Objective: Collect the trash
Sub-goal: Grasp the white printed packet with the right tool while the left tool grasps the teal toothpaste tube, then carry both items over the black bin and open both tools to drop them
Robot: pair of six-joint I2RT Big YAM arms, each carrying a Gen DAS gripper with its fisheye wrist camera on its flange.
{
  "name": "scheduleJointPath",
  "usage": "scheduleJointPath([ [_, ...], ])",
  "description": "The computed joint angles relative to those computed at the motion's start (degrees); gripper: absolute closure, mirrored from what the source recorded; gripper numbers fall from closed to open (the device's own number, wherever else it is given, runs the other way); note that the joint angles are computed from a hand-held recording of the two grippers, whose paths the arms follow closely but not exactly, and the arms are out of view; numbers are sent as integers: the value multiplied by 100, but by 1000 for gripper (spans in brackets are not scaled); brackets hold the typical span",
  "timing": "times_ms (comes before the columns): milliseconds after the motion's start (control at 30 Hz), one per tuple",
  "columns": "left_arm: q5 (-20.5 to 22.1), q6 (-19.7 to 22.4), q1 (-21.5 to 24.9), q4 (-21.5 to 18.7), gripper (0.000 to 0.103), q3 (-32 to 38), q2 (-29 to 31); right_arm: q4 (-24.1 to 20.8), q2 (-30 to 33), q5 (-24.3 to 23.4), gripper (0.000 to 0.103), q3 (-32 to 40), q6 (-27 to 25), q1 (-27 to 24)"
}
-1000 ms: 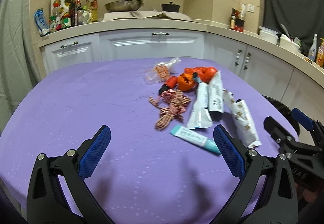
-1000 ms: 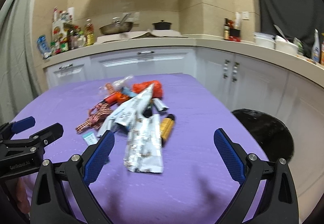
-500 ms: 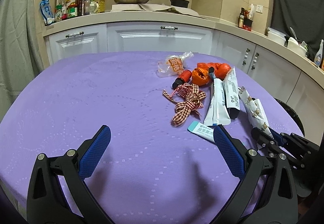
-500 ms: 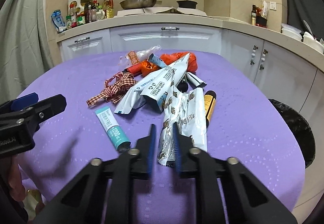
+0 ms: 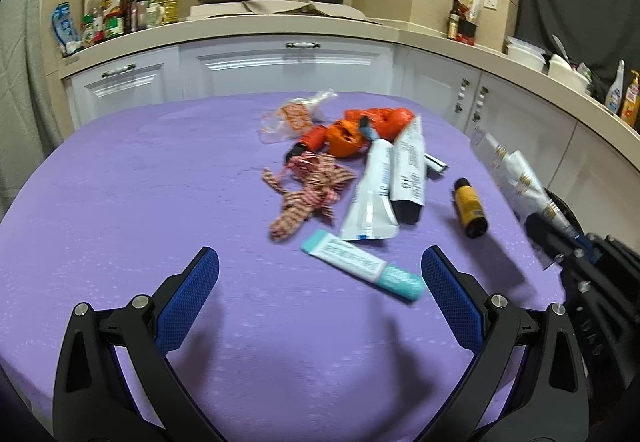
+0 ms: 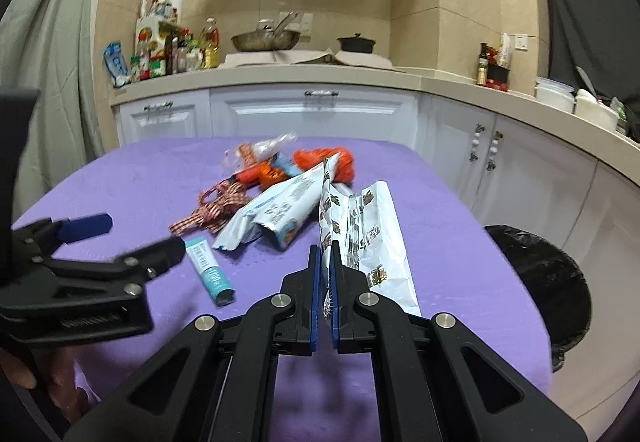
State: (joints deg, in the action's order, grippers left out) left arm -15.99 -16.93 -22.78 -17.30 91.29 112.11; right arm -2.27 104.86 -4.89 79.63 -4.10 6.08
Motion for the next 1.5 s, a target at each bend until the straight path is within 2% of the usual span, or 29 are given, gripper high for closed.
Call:
scheduleJointPath([
  [200, -241, 22, -186, -396, 4, 562, 418, 154, -87, -18, 98, -152, 181, -245],
  [300, -356, -76, -214, -772, 6, 963, 682, 182, -72, -62, 98, -189, 266, -365],
  [333, -376, -142, -215, -985, 11, 1157, 800, 194, -65, -82, 98, -201, 296, -392],
  [367, -357, -176, -203, -1090, 24, 1251, 856, 206, -52, -102, 98, -203, 327, -418],
  [433, -328, -281, -185, -1355, 38, 1430, 971, 230, -30, -141, 98, -204, 375, -451],
  [500, -368, -279, -185, -1255, 43, 1331, 933, 262, -3, -181, 98, -205, 428, -478],
  [667, -312, -205, -187, -1001, 68, 970, 729, 333, 20, -263, 98, -243, 493, -537],
  [833, -214, -231, -153, -813, 88, 650, 540, 284, 75, -297, 98, -199, 589, -571],
  [1300, -69, -294, -85, -448, 94, -168, -37, 326, 38, -199, 98, -226, 615, -567],
  [1500, -98, -34, -155, -129, 94, -405, -300, 343, -10, -138, 98, -246, 709, -650],
])
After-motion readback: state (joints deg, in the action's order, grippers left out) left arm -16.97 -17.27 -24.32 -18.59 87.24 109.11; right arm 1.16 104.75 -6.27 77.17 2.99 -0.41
